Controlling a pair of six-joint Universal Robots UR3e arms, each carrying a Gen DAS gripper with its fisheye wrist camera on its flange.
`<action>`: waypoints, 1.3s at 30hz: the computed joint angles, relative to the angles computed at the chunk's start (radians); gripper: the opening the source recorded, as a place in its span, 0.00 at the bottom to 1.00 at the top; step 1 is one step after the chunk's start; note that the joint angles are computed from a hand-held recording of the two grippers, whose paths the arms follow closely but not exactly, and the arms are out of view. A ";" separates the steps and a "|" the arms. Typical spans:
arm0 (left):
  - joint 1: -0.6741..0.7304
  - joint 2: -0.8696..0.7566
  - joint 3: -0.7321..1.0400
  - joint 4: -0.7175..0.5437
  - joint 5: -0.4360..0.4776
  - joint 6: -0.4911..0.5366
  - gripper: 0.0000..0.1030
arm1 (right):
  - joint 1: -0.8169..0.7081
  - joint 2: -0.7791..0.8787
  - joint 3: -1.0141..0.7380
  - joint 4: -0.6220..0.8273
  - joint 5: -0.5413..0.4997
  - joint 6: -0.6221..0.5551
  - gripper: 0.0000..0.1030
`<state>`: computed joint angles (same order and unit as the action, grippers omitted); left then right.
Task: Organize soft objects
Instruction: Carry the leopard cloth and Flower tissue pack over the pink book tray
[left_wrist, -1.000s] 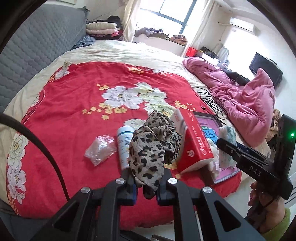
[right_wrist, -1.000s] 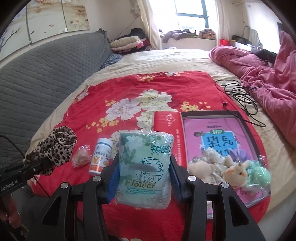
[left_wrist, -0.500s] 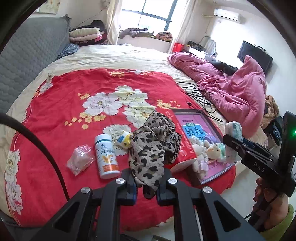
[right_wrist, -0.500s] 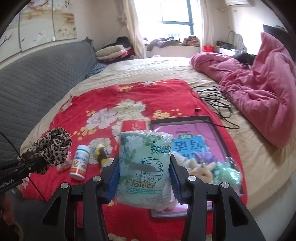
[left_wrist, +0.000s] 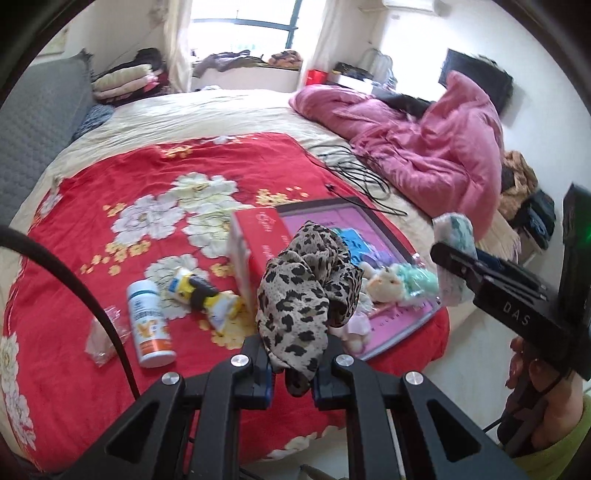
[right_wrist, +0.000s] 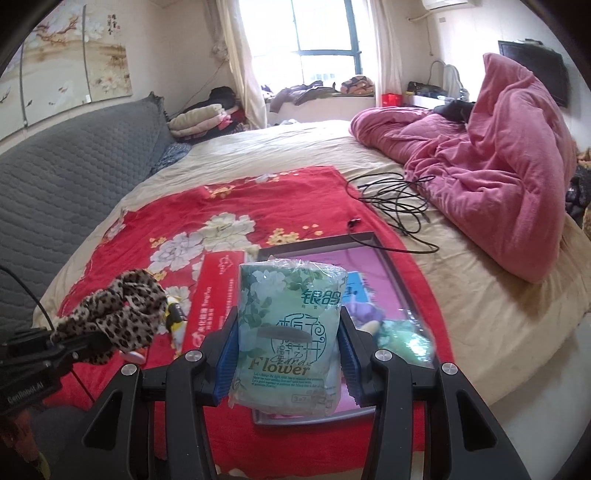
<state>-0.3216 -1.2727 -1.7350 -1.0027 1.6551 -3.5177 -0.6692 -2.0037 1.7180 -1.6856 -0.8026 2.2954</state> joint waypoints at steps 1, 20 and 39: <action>-0.018 -0.033 0.020 0.006 0.001 0.002 0.14 | -0.014 0.004 -0.001 0.002 0.003 -0.009 0.48; -0.065 -0.533 0.341 0.071 -0.135 0.041 0.14 | -0.091 0.183 0.072 -0.126 -0.051 -0.058 0.48; -0.028 -0.683 0.384 0.136 -0.142 0.065 0.14 | 0.030 0.289 0.249 -0.385 -0.066 -0.083 0.48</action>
<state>-0.3499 -1.9561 -1.3512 -0.8664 1.5130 -3.4523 -0.6397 -1.7151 1.9668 -2.0701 -0.8684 2.2126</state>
